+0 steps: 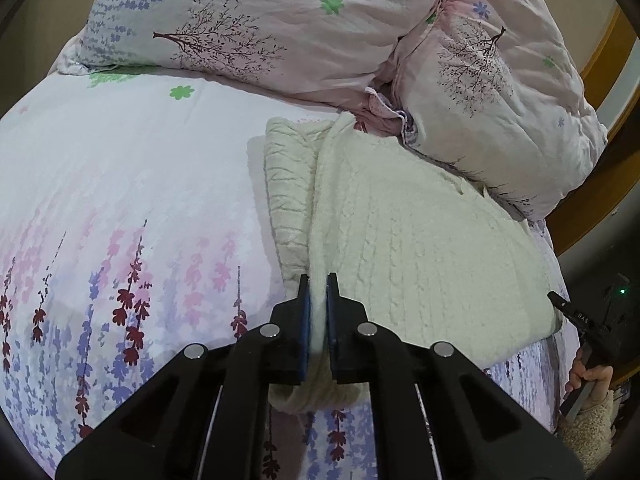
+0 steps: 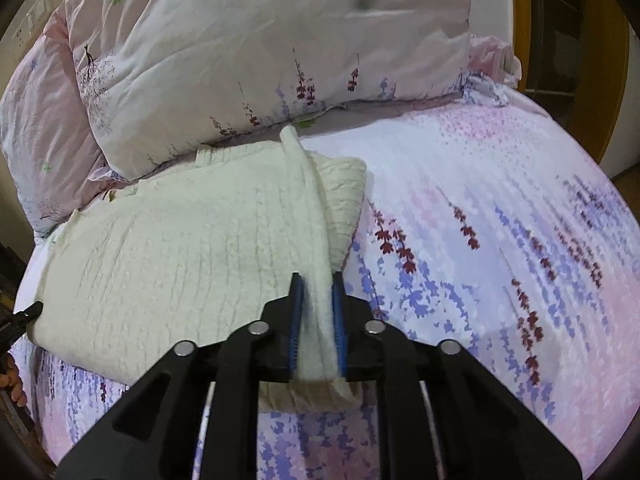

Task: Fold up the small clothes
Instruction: 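Lift the hem with both grippers and fold it toward the collar, then open both grippers and release the folded hem onto the cardigan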

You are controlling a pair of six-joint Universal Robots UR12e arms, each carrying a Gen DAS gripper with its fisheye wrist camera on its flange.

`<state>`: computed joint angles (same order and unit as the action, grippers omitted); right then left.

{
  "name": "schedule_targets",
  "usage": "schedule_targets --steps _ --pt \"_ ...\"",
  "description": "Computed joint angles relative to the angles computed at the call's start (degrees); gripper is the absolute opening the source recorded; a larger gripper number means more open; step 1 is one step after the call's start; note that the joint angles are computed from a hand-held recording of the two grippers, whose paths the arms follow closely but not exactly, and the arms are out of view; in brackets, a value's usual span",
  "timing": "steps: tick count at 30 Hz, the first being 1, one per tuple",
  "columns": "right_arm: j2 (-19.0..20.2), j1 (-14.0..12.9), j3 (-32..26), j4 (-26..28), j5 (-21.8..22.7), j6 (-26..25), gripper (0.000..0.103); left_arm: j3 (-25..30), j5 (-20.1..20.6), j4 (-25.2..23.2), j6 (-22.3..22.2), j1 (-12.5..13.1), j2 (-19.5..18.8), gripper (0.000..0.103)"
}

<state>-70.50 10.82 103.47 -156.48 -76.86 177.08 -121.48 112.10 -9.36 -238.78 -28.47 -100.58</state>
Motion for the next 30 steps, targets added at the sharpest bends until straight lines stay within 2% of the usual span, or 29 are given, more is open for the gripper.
schedule_targets --steps 1,5,6,7,8,10,12,13,14,15,18,21,27,30 --pt "-0.2 0.1 0.2 -0.8 -0.4 0.4 0.025 -0.1 -0.1 0.2 0.1 0.0 0.2 0.008" --pt "-1.0 0.0 1.3 -4.6 0.7 -0.1 0.025 0.2 3.0 0.3 0.7 -1.0 0.6 0.014" --pt "-1.0 0.2 1.1 -4.3 0.6 -0.8 0.025 0.6 3.9 0.0 1.0 -1.3 0.5 0.024" --pt "-1.0 0.2 0.9 -4.0 0.4 -1.2 0.026 1.0 4.9 -0.2 1.5 -1.6 0.4 0.042" --pt "-0.8 0.3 0.7 -4.0 0.2 -1.3 0.027 1.5 5.9 -1.0 1.7 -1.9 0.3 0.049" --pt "-0.6 0.3 0.5 -3.8 0.3 -0.5 0.028 2.6 8.2 -3.8 1.9 -2.4 -0.1 0.053" --pt "-0.4 0.0 0.0 -2.3 0.5 0.0 0.028 2.8 7.3 -5.0 1.4 -2.1 -0.2 0.053" --pt "-0.4 0.0 -0.1 -1.6 0.6 -0.3 0.028 2.7 6.6 -5.0 1.2 -1.9 -0.1 0.05" --pt "-0.3 -0.1 -0.2 -0.8 0.7 -1.0 0.02 2.6 5.8 -4.7 1.3 -1.7 -0.2 0.045" --pt "-0.3 0.0 -0.3 0.2 0.8 -2.0 0.009 2.5 5.0 -4.5 1.5 -1.5 -0.4 0.032" --pt "-0.5 0.1 0.5 -1.4 0.8 -2.5 0.007 2.5 3.8 -4.9 1.3 -1.4 -0.7 0.011" --pt "-0.9 -0.3 0.9 -2.8 1.9 -1.5 0.006 1.8 3.3 -3.5 1.0 -1.4 -0.4 0.006" --pt "-2.0 -0.8 1.8 -3.8 2.8 -0.5 0.004 0.1 1.6 -0.2 1.0 -1.6 0.9 0.004" --pt "-1.7 -0.5 1.6 -1.6 0.4 -0.9 0.004 -0.5 1.3 -0.5 0.3 -1.6 1.1 0.004"
